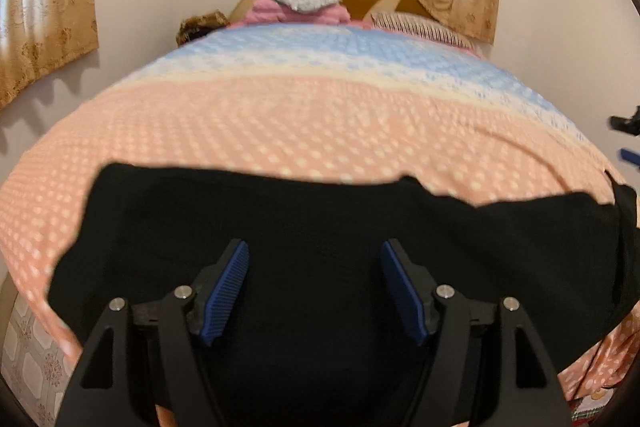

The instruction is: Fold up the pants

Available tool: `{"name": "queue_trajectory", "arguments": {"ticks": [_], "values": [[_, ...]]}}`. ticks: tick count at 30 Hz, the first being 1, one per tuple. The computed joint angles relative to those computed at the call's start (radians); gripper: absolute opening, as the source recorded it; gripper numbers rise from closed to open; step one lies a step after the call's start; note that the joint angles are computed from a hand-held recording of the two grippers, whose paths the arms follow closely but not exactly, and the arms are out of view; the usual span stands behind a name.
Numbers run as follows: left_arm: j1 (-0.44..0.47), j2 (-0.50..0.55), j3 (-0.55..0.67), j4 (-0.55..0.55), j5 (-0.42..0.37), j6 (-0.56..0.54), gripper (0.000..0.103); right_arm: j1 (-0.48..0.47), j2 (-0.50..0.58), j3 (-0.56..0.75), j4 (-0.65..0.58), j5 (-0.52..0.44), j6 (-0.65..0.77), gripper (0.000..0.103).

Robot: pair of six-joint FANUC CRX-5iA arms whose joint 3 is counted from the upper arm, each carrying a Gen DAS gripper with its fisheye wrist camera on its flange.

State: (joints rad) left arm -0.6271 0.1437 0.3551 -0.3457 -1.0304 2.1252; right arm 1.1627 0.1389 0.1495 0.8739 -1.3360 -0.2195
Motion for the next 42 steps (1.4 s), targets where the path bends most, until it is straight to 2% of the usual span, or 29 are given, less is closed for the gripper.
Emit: {"name": "queue_trajectory", "arguments": {"ticks": [1,3,4,6,8,10,12,13,15,16,17,19,22,26,27,30,33,39,40,42], "values": [[0.001,0.019,0.014,0.014,-0.026,0.006,0.072,0.000,-0.015,-0.011,0.008,-0.063,0.011,0.077],[-0.033,0.034,0.037,-0.060,-0.042,0.028,0.078,-0.022,-0.006,0.027,-0.028,-0.227,0.087,0.077],[-0.043,0.048,0.058,-0.078,-0.065,0.020,0.078,-0.039,-0.013,0.024,-0.050,-0.263,0.112,0.077],[-0.052,0.058,0.077,-0.097,-0.092,0.034,0.087,-0.092,-0.038,0.003,-0.126,-0.301,0.159,0.077],[-0.039,0.063,0.083,-0.077,-0.106,0.055,0.092,-0.137,-0.063,-0.026,-0.188,-0.293,0.171,0.077],[-0.031,0.062,0.080,-0.060,-0.106,0.050,0.093,-0.177,-0.067,-0.038,-0.265,-0.271,0.185,0.075],[-0.039,0.067,0.089,-0.074,-0.118,0.053,0.093,-0.164,-0.060,-0.036,-0.263,-0.304,0.161,0.065],[-0.041,0.066,0.089,-0.079,-0.121,0.058,0.094,-0.147,-0.044,-0.017,-0.263,-0.331,0.144,0.046],[-0.046,0.070,0.096,-0.085,-0.130,0.065,0.095,-0.139,-0.066,-0.018,-0.277,-0.331,0.122,0.019],[-0.047,0.073,0.099,-0.085,-0.133,0.067,0.095,-0.140,-0.108,-0.057,-0.286,-0.284,0.094,0.007],[-0.045,0.075,0.102,-0.084,-0.135,0.065,0.096,-0.136,-0.139,-0.080,-0.291,-0.258,0.064,0.006],[-0.041,0.085,0.116,-0.079,-0.143,0.060,0.096,-0.088,-0.243,-0.186,-0.238,-0.182,-0.070,0.005],[-0.036,0.088,0.123,-0.068,-0.150,0.053,0.096,0.058,-0.347,-0.305,-0.087,-0.198,-0.301,0.005],[-0.030,0.091,0.124,-0.057,-0.148,0.042,0.097,0.319,-0.459,-0.465,0.064,-0.339,-0.689,0.006],[-0.029,0.092,0.126,-0.056,-0.149,0.041,0.098,0.401,-0.479,-0.505,0.073,-0.402,-0.804,0.006],[-0.029,0.105,0.144,-0.054,-0.159,0.041,0.100,0.547,-0.502,-0.561,0.009,-0.511,-1.001,0.006],[-0.025,0.120,0.165,-0.047,-0.174,0.037,0.102,0.635,-0.529,-0.620,-0.030,-0.520,-1.173,0.006],[-0.019,0.120,0.167,-0.031,-0.176,0.013,0.102,0.676,-0.566,-0.659,-0.043,-0.505,-1.273,0.008],[-0.016,0.116,0.165,-0.023,-0.174,0.001,0.102,0.692,-0.571,-0.653,-0.055,-0.524,-1.293,0.008],[-0.016,0.107,0.163,-0.017,-0.175,-0.023,0.101,0.723,-0.549,-0.599,-0.121,-0.638,-1.337,0.008]]}}
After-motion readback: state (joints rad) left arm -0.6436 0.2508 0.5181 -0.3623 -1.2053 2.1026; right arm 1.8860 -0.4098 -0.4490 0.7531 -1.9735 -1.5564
